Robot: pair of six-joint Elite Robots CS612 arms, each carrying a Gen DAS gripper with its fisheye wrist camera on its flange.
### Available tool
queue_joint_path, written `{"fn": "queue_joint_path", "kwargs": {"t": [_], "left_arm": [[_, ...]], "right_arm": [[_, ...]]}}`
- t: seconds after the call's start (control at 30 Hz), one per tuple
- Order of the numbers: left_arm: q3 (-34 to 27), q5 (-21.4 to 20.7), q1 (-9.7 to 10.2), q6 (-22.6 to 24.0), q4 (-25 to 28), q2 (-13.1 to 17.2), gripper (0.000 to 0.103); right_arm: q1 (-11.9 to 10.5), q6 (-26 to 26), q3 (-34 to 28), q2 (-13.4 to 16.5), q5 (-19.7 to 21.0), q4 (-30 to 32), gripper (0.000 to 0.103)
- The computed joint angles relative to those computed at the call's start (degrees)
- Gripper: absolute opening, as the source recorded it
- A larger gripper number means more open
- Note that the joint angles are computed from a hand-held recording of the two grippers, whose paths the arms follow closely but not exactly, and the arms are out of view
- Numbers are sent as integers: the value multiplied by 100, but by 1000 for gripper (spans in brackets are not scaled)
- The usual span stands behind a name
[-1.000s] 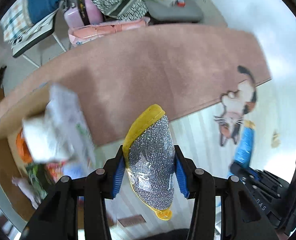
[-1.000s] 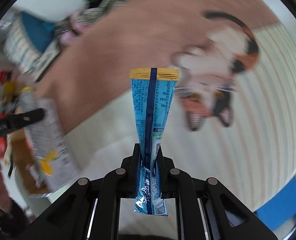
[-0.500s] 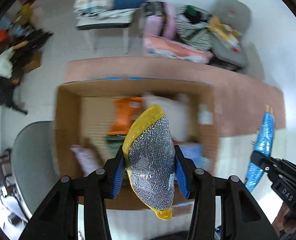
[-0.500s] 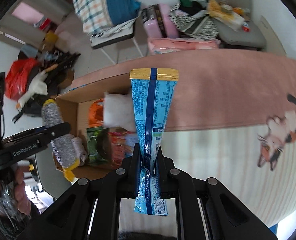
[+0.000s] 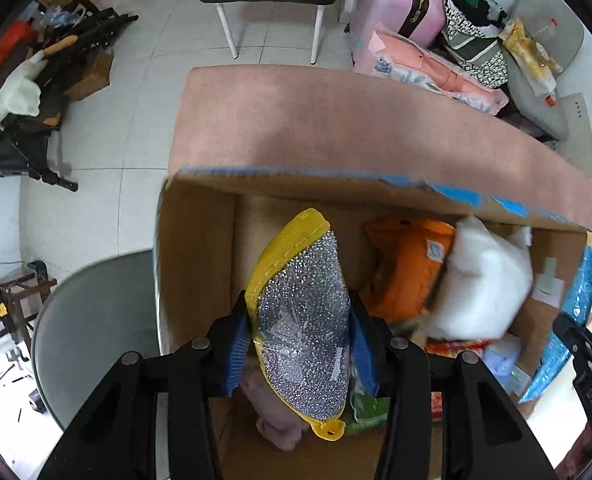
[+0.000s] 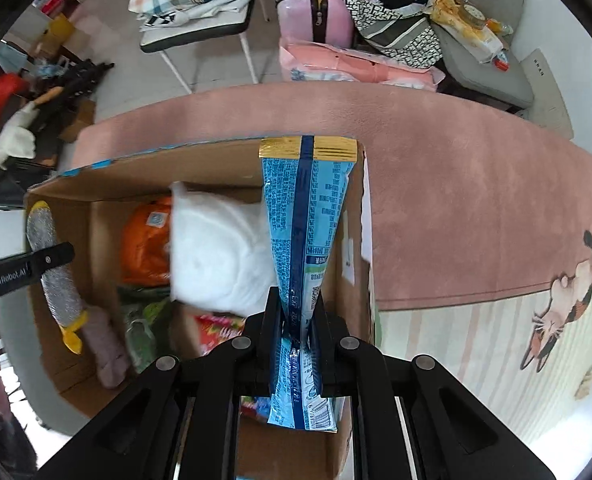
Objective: Organize soft objects
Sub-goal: 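Lower the sponge and blue packet into the box and release both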
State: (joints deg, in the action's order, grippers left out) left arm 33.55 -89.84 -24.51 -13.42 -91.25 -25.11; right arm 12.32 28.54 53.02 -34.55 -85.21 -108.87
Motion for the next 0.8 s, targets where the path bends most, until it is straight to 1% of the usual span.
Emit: {"fn": "queue_joint_path", "kwargs": {"t": [0.07, 0.13, 0.2, 0.27, 0.3, 0.33, 0.37, 0.4, 0.43, 0.47, 0.6, 0.63, 0.77, 0.8], "left_arm": [[-217, 27, -11, 101, 160, 130, 44], [-376, 72, -24, 150, 278, 219, 44], [-590, 10, -24, 197, 457, 337, 45], [-657, 65, -32, 160, 530, 370, 47], [-690, 61, -34, 147, 527, 388, 49], [-659, 29, -32, 151, 490, 369, 56], [-672, -9, -30, 152, 480, 375, 65], [-606, -62, -22, 175, 389, 334, 67], [-524, -71, -22, 193, 306, 285, 72], [-449, -79, -25, 208, 229, 238, 74], [9, -135, -27, 265, -121, -48, 74], [212, -151, -27, 256, -280, -166, 74], [968, -273, -23, 222, -831, -605, 74], [1164, -306, -26, 206, -969, -717, 74]], "right_arm": [[4, -6, -116, 89, 1, 107, 13], [11, -17, -209, 159, -79, 196, 13], [32, -61, -345, 232, -202, 342, 14], [43, -100, -438, 277, -214, 442, 16], [51, -124, -508, 307, -252, 531, 18], [66, -140, -558, 331, -311, 553, 21], [75, -141, -571, 328, -396, 530, 28], [85, -118, -584, 324, -498, 524, 36], [88, -119, -594, 316, -532, 524, 39], [84, -107, -587, 302, -500, 501, 41], [58, -71, -478, 196, -359, 396, 42], [62, -71, -426, 161, -343, 345, 43], [103, -117, -79, -62, -206, 121, 51], [119, -117, 6, -115, -176, 76, 51]]}}
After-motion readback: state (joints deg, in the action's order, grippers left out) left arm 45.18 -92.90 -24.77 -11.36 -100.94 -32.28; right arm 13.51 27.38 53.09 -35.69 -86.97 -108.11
